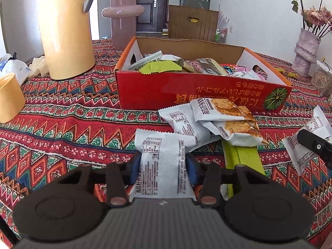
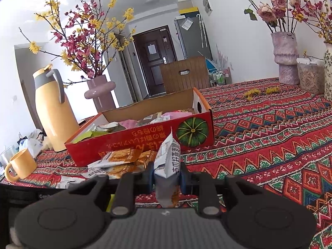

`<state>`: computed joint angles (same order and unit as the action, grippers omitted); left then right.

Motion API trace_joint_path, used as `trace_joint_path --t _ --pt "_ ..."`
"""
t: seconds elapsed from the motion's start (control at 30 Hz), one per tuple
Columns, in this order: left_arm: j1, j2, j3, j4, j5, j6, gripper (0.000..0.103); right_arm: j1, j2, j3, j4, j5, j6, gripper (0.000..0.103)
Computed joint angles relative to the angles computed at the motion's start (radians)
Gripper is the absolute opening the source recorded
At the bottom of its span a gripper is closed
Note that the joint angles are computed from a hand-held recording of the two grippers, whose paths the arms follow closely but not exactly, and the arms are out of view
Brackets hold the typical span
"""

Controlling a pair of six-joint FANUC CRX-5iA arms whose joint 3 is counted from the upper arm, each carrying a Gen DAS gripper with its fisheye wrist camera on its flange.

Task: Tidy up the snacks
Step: 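Grasp a white cookie packet with the right tool while the left tool grasps a white packet, then carry both white packets over the box with both tools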

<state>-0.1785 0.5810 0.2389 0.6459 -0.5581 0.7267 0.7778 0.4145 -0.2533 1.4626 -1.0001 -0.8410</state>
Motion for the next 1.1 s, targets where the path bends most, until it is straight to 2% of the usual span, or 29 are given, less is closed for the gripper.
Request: trace_joint_path --t 0.63,0.97,1.1 --pt "-0.035 -0.044 -0.074 0.277 0.127 -0.249 0.045 -0.033 0.017 0.042 0.067 -0.035 0.07 0.023" --pt "-0.079 -0.025 -0.037 0.408 0.194 -0.361 0.045 -0.092 0.04 0.109 0.138 -0.024 0.137 0.023" --pt "-0.088 -0.003 0.006 0.411 0.201 -0.35 0.045 -0.119 0.055 0.144 0.156 -0.005 0.171 0.023"
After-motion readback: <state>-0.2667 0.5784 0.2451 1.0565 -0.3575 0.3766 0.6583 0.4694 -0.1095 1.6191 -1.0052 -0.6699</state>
